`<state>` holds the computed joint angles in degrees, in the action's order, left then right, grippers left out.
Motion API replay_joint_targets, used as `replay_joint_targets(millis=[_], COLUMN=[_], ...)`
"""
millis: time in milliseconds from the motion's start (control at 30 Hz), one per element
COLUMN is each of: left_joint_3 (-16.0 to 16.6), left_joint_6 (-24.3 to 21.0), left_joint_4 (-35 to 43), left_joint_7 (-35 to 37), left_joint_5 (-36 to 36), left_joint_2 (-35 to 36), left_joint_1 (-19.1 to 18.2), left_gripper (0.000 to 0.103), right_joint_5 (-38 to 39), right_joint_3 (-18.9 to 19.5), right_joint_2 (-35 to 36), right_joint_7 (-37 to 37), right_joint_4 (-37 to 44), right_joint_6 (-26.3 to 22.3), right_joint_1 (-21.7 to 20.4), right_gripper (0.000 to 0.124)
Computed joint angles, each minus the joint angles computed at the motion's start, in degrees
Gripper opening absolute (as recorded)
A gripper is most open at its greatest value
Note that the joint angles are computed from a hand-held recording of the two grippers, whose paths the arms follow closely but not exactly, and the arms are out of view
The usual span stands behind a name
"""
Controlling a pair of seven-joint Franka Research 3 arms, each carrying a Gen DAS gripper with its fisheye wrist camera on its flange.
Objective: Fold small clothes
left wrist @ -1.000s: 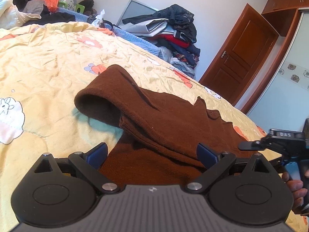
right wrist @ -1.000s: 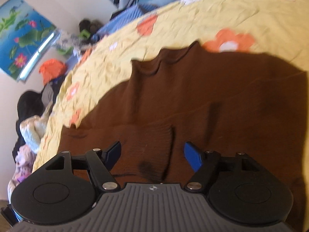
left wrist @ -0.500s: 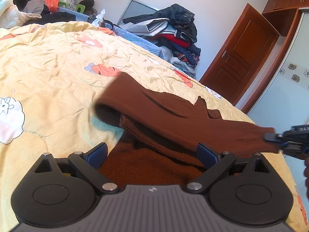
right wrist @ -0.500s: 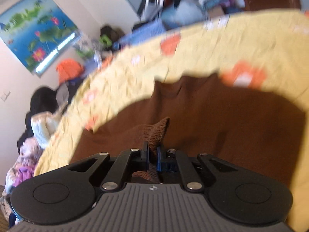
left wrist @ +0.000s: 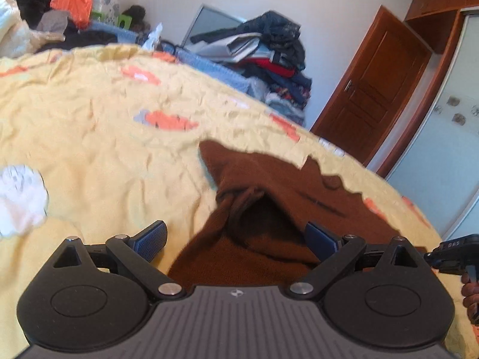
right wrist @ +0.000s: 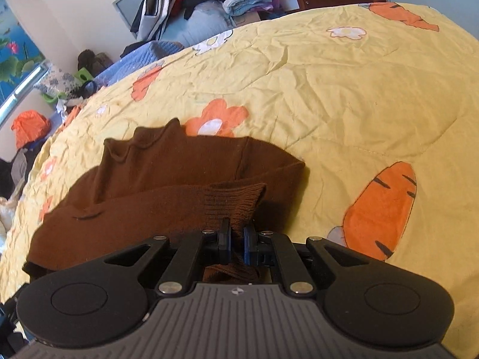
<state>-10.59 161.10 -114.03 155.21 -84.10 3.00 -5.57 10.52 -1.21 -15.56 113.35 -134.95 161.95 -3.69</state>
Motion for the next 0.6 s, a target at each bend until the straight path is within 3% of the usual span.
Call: replay_joint_targets(millis=[67,133,200,300,333,367,433,467,500,567,600], left_joint_3=[0.9,1.5,1.8,2.2,2.2,1.7,2.9,2.2,3.4,4.0,5.3], left_joint_6=[-2.7,-5.0,-9.3,-16.4,-17.9,-16.3,-19.0,-20.1,-19.2,-11.9,-5.8], left_joint_4=[2.2,6.4,13.5,24.1,27.3,28.5,33.7,35.7,35.7,31.6,28.5], left_joint_7=[-2.9,-11.8,-24.8,-37.1,-39.7,-39.5,-44.2,-46.7,-46.8,-45.0,-44.5], left_joint_5=[-1.7,1.9,15.8,30.9,34.2,36.1,44.6,48.7,50.2,56.2,61.2], left_joint_2=[0.5,3.4,9.2,17.7,20.1,21.2,24.4,25.6,25.6,24.0,23.2], left_joint_1=[1.2,2.1,2.6,2.0,1.7,1.3,-0.3,0.0,-1.4,-3.1,-5.1], left_gripper=[0.099,0.100,0.100,0.098,0.093,0.085,0.019,0.017,0.017,0.014,0.014], right_joint_5=[2.4,6.4,9.4,12.8,14.1,13.6,12.2,12.3,13.0,12.5,10.3], right_joint_3=[-1.3,-3.1,-3.8,-4.3,-4.9,-4.3,-3.3,-3.3,-3.7,-3.5,-2.4], right_joint_2=[-0.4,-0.3,-0.3,0.1,0.4,0.5,0.1,-0.5,-1.1,-1.6,-0.8], right_joint_7=[-1.5,-4.2,-6.4,-10.0,-12.2,-12.8,-13.4,-14.3,-15.3,-15.3,-13.1], right_joint_4=[-0.3,-0.2,-1.0,-1.4,-1.1,-0.9,-0.6,-0.8,-1.0,-1.3,-0.9], right_joint_6=[0.2,0.3,1.9,3.5,3.1,2.8,2.7,3.5,4.5,5.2,4.0], right_joint_1=[0.9,2.5,3.4,4.8,5.7,5.4,4.5,4.5,4.7,3.3,1.1], right_gripper=[0.023,0.029,0.029,0.024,0.016,0.014,0.013,0.012,0.011,0.010,0.010])
